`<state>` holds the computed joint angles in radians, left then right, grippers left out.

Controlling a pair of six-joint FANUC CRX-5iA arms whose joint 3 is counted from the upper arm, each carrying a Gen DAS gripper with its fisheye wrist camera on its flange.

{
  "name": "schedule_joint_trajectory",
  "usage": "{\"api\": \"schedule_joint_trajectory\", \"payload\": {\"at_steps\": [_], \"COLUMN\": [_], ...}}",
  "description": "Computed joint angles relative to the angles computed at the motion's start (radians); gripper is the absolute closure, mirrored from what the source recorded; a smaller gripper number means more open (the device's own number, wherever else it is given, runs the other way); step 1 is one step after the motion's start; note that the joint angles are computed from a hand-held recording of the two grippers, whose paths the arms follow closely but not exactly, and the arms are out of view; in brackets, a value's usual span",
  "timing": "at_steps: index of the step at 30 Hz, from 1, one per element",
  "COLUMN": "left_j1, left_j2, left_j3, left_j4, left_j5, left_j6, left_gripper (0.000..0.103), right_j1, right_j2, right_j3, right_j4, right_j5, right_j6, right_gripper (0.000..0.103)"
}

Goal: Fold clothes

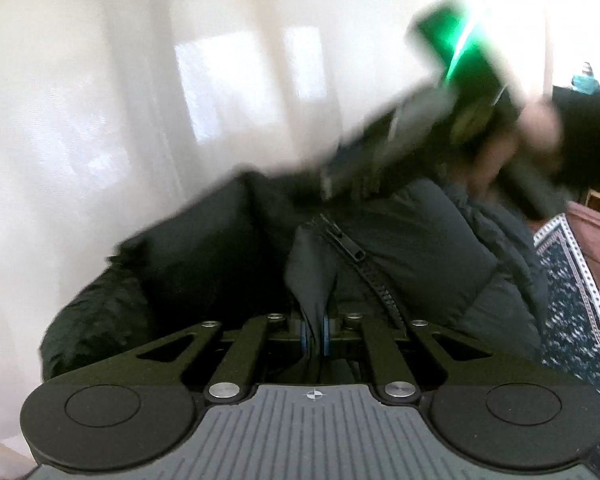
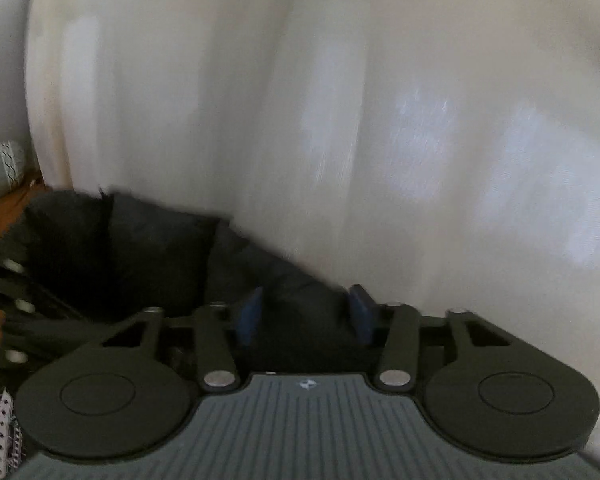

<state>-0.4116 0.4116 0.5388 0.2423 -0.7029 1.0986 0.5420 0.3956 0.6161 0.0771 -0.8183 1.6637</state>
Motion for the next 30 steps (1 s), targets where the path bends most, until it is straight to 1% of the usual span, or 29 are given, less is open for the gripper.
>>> {"api": "schedule_joint_trajectory", "payload": {"at_steps": [1,2,3,6,8,10,11,15,17,20,23,24,26,27,28,29,30], "left_j1": [0.002,0.004,0.005,0.003,0.001,0.000,0.000,0.005,0.000,-0.004,0.007,0.007,0.004,0.002,-0.001,-0.004,-0.006], "left_j2": [-0.003,0.000,0.011,0.054,0.095,0.149,0.176,0.285,0.329,0.405,0.468,0.471,0.465,0.462,0.460,0.461,0.465], "left_j3": [-0.011,-0.013,-0.004,0.039,0.086,0.159,0.195,0.347,0.416,0.536,0.638,0.643,0.635,0.633,0.631,0.641,0.656], "left_j4": [0.003,0.005,0.002,-0.016,-0.034,-0.065,-0.076,-0.109,-0.148,-0.195,-0.184,-0.184,-0.194,-0.201,-0.209,-0.214,-0.219], "left_j5": [0.017,0.024,0.024,0.016,0.004,-0.029,-0.045,-0.125,-0.156,-0.225,-0.285,-0.289,-0.288,-0.289,-0.290,-0.302,-0.319], "left_j6": [0.002,0.007,0.016,0.049,0.080,0.137,0.165,0.270,0.318,0.387,0.417,0.421,0.424,0.429,0.435,0.443,0.451], "left_gripper": [0.100,0.100,0.100,0.100,0.099,0.098,0.098,0.097,0.097,0.096,0.096,0.096,0.096,0.096,0.096,0.096,0.093], "right_j1": [-0.007,-0.015,-0.031,-0.073,-0.082,-0.089,-0.094,-0.115,-0.127,-0.140,-0.153,-0.156,-0.162,-0.158,-0.152,-0.147,-0.145], "right_j2": [0.025,0.051,0.088,0.171,0.198,0.223,0.226,0.228,0.225,0.199,0.151,0.114,0.031,-0.031,-0.094,-0.151,-0.189], "right_j3": [0.034,0.070,0.131,0.261,0.284,0.304,0.298,0.258,0.235,0.173,0.113,0.076,-0.002,-0.073,-0.145,-0.207,-0.240], "right_j4": [-0.024,-0.046,-0.093,-0.187,-0.191,-0.189,-0.194,-0.220,-0.239,-0.264,-0.287,-0.295,-0.311,-0.300,-0.283,-0.266,-0.267], "right_j5": [-0.055,-0.111,-0.187,-0.347,-0.384,-0.416,-0.413,-0.388,-0.378,-0.327,-0.267,-0.232,-0.156,-0.083,-0.006,0.063,0.080], "right_j6": [0.005,0.008,0.013,0.007,0.001,-0.004,-0.012,-0.049,-0.061,-0.071,-0.079,-0.068,-0.030,-0.014,-0.002,0.009,0.035], "right_gripper": [0.062,0.062,0.062,0.062,0.062,0.062,0.062,0.062,0.062,0.059,0.058,0.056,0.044,0.040,0.037,0.037,0.037]}}
